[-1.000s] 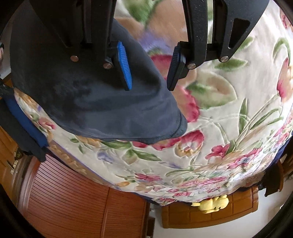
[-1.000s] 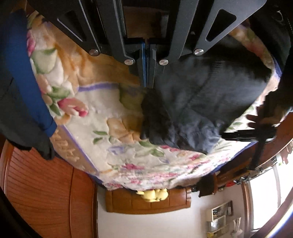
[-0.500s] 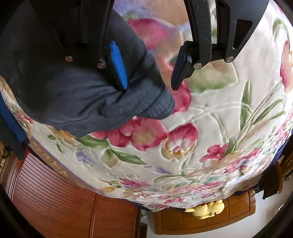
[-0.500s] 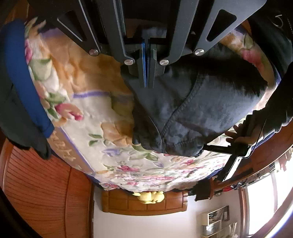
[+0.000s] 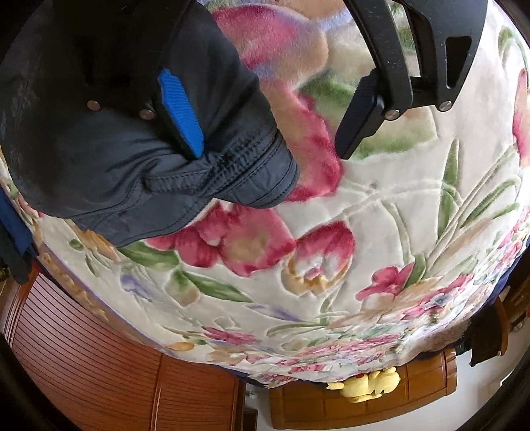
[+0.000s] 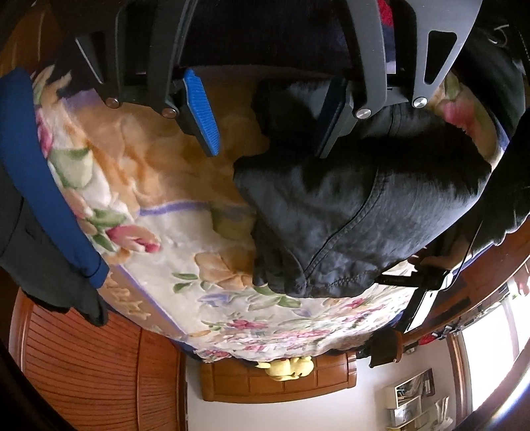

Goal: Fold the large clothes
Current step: 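Grasp the folded jacket bundle with both grippers and lift it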

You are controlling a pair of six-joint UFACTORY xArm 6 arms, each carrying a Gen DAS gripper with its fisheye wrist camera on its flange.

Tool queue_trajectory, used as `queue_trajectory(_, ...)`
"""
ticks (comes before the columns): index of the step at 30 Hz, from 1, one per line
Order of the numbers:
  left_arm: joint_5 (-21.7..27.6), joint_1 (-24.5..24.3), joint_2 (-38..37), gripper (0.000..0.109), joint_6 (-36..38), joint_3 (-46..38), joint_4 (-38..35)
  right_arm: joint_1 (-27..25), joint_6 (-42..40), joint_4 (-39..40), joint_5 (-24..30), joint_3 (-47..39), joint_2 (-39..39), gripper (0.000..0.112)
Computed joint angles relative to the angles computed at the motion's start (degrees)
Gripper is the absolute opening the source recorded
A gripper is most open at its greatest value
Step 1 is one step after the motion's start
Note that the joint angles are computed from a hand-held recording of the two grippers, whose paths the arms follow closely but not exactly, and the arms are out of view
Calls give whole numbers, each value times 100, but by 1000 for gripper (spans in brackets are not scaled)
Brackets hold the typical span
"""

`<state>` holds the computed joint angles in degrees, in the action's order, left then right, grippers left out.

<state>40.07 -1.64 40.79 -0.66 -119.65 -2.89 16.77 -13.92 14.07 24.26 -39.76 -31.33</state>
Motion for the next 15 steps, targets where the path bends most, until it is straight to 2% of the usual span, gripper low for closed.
queue_trajectory(7, 71, 17, 127, 85, 204, -185, -153, 139, -94, 339, 191, 73, -97, 62)
queue_trajectory(10, 63, 26, 131, 85, 230, -186, -215, 212, 67, 156, 110, 109, -7, 64)
queue_trajectory(15, 46, 28, 133, 86, 228, -187, -188, 202, 50, 496, 1, 105, 191, 67)
